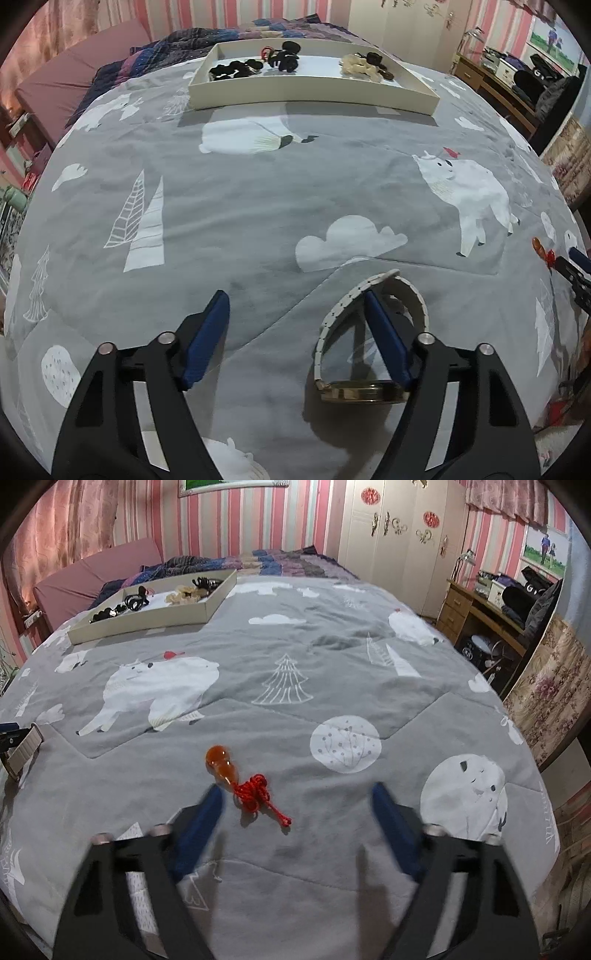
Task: Organize jewelry
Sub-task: 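Move the left tool to the silver watch while the right tool approaches the red-orange bead tassel, then grasp the watch band with the left tool while the right tool grasps the red tassel cord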
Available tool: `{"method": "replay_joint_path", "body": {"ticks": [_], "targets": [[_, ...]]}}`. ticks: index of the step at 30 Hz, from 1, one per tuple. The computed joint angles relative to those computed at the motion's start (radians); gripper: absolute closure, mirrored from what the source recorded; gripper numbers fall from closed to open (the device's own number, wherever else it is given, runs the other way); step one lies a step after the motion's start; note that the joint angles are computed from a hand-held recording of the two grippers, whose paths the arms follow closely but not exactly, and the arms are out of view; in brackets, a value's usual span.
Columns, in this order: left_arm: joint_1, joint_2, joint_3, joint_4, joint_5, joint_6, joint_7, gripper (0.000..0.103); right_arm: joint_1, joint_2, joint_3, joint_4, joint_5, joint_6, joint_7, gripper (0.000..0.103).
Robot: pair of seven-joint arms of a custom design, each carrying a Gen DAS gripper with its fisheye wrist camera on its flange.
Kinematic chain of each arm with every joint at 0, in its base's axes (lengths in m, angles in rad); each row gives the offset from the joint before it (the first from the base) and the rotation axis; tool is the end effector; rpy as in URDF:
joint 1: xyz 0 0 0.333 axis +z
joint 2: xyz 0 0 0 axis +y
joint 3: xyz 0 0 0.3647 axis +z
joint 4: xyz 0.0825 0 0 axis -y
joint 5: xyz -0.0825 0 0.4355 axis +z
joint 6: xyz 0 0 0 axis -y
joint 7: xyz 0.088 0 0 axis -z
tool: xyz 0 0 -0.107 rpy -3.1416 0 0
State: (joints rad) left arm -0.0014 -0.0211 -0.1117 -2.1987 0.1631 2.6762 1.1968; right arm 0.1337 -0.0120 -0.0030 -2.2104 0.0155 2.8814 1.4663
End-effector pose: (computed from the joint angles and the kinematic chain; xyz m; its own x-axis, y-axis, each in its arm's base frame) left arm 0.6033 -0.0738 0.4665 0.1211 -0.9916 0.0447 -0.8651 -0.1275 -0.4852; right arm 0.6097 0.0792 0.4822 0.2010 -0.9781 0.0533 -0.7541 -0.1893 -0.6289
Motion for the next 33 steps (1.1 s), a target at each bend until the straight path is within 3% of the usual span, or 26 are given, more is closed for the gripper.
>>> {"method": "replay_joint_path", "body": {"ticks": [4, 9, 14, 19, 26, 33], "targets": [[-0.005, 0.017, -0.002, 0.040, -0.014, -0.064, 0.054, 0.033, 0.003, 0.025, 0.003, 0.045, 0.094, -0.089, -0.092, 0.046], [-0.006, 0.034, 0.000, 0.069, -0.109, -0.107, 0.183, 0.040, 0.005, 0.044, 0.007, 0.083, 0.072, -0.154, -0.119, 0.053], [-0.012, 0.052, -0.003, 0.097, -0.078, -0.148, 0.221, 0.041, 0.008, 0.055, 0.012, 0.114, 0.100, -0.211, -0.154, 0.071], [-0.013, 0.055, -0.004, 0.108, -0.106, -0.165, 0.282, 0.049, 0.012, 0.055, 0.017, 0.128, 0.132, -0.248, -0.199, 0.090], [-0.024, 0.050, -0.012, 0.103, -0.117, -0.153, 0.335, 0.082, 0.016, 0.056, 0.017, 0.128, 0.134, -0.243, -0.195, 0.092], [-0.026, 0.052, -0.009, 0.105, -0.120, -0.151, 0.318, 0.085, 0.016, 0.061, 0.017, 0.133, 0.143, -0.239, -0.200, 0.092]]}}
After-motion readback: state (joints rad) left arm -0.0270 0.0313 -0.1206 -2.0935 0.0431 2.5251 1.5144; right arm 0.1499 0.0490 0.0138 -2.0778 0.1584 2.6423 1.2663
